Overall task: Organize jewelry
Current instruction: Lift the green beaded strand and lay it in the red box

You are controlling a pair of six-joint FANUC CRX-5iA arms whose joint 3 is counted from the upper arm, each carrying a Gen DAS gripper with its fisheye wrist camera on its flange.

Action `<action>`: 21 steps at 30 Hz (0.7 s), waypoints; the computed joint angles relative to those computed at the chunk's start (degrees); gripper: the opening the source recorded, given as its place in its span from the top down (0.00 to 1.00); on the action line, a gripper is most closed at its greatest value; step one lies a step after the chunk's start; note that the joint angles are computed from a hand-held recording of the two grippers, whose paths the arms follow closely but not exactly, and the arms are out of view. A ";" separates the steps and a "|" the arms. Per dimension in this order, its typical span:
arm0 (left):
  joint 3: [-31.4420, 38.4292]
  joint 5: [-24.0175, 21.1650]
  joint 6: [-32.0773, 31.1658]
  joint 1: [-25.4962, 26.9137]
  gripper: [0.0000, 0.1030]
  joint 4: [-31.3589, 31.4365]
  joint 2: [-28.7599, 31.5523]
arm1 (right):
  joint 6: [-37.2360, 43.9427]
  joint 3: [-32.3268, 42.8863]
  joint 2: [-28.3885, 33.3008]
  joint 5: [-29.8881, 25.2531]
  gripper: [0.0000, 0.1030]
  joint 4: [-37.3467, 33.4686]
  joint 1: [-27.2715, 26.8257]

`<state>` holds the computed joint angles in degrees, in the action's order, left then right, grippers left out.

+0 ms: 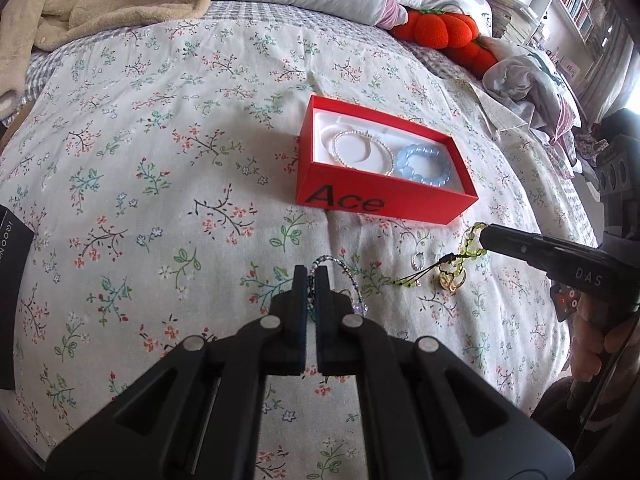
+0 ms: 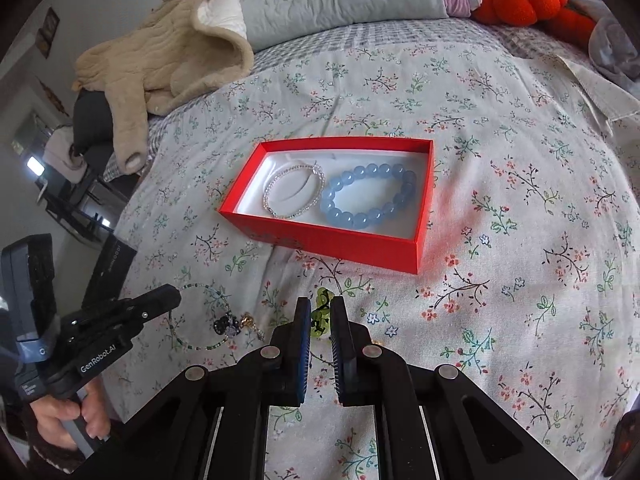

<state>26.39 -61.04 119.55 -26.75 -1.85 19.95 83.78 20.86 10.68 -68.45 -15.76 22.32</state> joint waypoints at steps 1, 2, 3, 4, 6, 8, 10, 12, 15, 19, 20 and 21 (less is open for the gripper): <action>0.06 0.30 0.01 0.04 0.96 -0.02 -0.06 | 0.17 -0.08 -0.22 0.55 0.91 0.07 0.02; 0.21 0.55 0.16 0.03 0.96 -0.17 -0.10 | 0.26 -0.31 -0.57 1.19 0.91 0.29 0.07; 0.36 0.77 0.36 -0.03 0.96 -0.30 -0.11 | 0.35 -0.37 -0.85 1.63 0.91 0.30 0.04; 0.62 0.94 0.49 -0.06 0.96 -0.40 -0.04 | 0.50 -0.36 -1.08 1.94 0.91 0.11 -0.11; 1.16 1.26 0.89 -0.19 0.96 -0.76 0.11 | 0.57 -0.40 -1.45 2.64 0.91 0.19 -0.28; 1.90 1.40 1.19 -0.28 0.96 -1.07 0.44 | 0.63 -0.27 -1.62 3.08 0.91 0.20 -0.54; 2.54 1.62 1.46 -0.36 0.96 -1.32 0.75 | 0.61 -0.08 -1.66 3.33 0.91 0.09 -0.77; 3.28 1.98 1.75 -0.42 0.96 -1.43 1.17 | 0.64 0.28 -1.57 3.45 0.91 -0.15 -1.02; 4.15 3.12 2.16 -0.46 0.96 -1.64 1.62 | 0.54 0.41 -1.63 4.30 0.91 0.24 -1.01; 5.32 5.28 3.39 -0.49 0.96 -2.44 2.26 | 0.54 0.73 -1.58 5.97 0.91 0.91 -0.89; 5.70 5.84 3.82 -0.52 0.96 -2.71 2.50 | 0.45 0.82 -1.54 6.51 0.91 1.12 -0.84; 6.13 6.33 4.45 -0.58 0.96 -3.17 2.79 | 0.40 1.05 -1.41 6.88 0.91 1.14 -0.88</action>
<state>32.52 -54.72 124.00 -27.33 -5.02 22.74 84.18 21.91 9.27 -61.56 -14.61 21.44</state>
